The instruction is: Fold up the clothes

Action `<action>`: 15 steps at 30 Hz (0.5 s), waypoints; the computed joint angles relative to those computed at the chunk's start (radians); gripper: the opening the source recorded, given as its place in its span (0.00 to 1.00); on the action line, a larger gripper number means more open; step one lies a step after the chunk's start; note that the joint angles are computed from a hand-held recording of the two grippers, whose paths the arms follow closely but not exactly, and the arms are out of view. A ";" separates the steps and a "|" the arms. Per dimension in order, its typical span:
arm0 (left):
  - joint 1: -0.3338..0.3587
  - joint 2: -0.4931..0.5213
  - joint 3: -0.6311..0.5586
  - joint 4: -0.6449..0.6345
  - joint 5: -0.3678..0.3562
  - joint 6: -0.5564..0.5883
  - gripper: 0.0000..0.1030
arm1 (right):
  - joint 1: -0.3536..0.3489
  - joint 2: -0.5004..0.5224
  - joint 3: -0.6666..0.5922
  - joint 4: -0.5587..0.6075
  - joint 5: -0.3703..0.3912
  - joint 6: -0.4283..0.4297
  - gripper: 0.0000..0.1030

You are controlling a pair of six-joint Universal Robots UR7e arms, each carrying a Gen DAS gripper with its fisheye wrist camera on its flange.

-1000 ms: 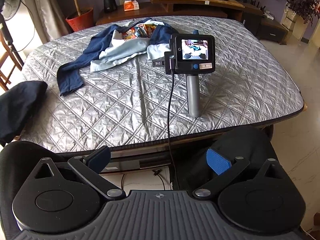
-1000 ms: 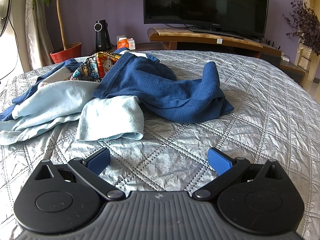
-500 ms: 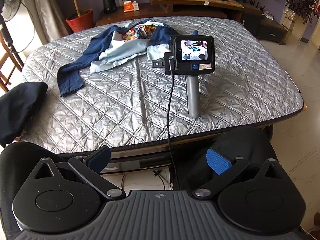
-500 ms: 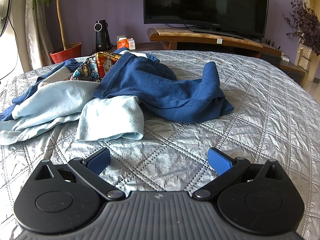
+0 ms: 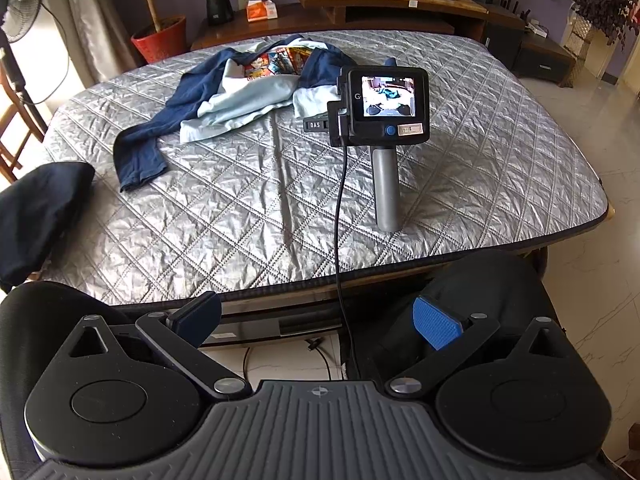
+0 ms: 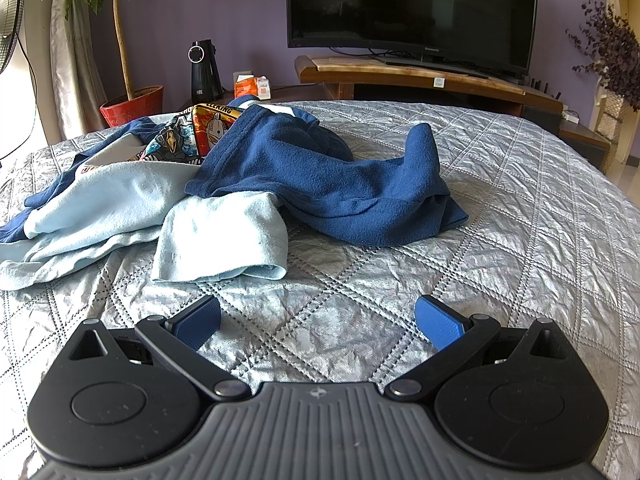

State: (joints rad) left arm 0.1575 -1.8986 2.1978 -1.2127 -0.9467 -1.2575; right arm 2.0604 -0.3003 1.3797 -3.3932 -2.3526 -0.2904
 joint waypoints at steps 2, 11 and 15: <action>0.000 0.000 0.001 0.000 0.000 -0.001 1.00 | 0.000 0.000 0.000 -0.001 0.000 -0.001 1.00; 0.000 -0.004 0.002 0.006 -0.002 -0.004 1.00 | -0.002 0.001 0.000 -0.003 0.001 -0.002 1.00; -0.001 -0.005 0.004 0.005 -0.003 -0.003 1.00 | -0.002 0.001 0.000 -0.003 0.002 -0.002 1.00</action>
State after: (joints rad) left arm 0.1570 -1.9031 2.2015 -1.2076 -0.9499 -1.2603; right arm 2.0584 -0.2990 1.3797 -3.3962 -2.3510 -0.2925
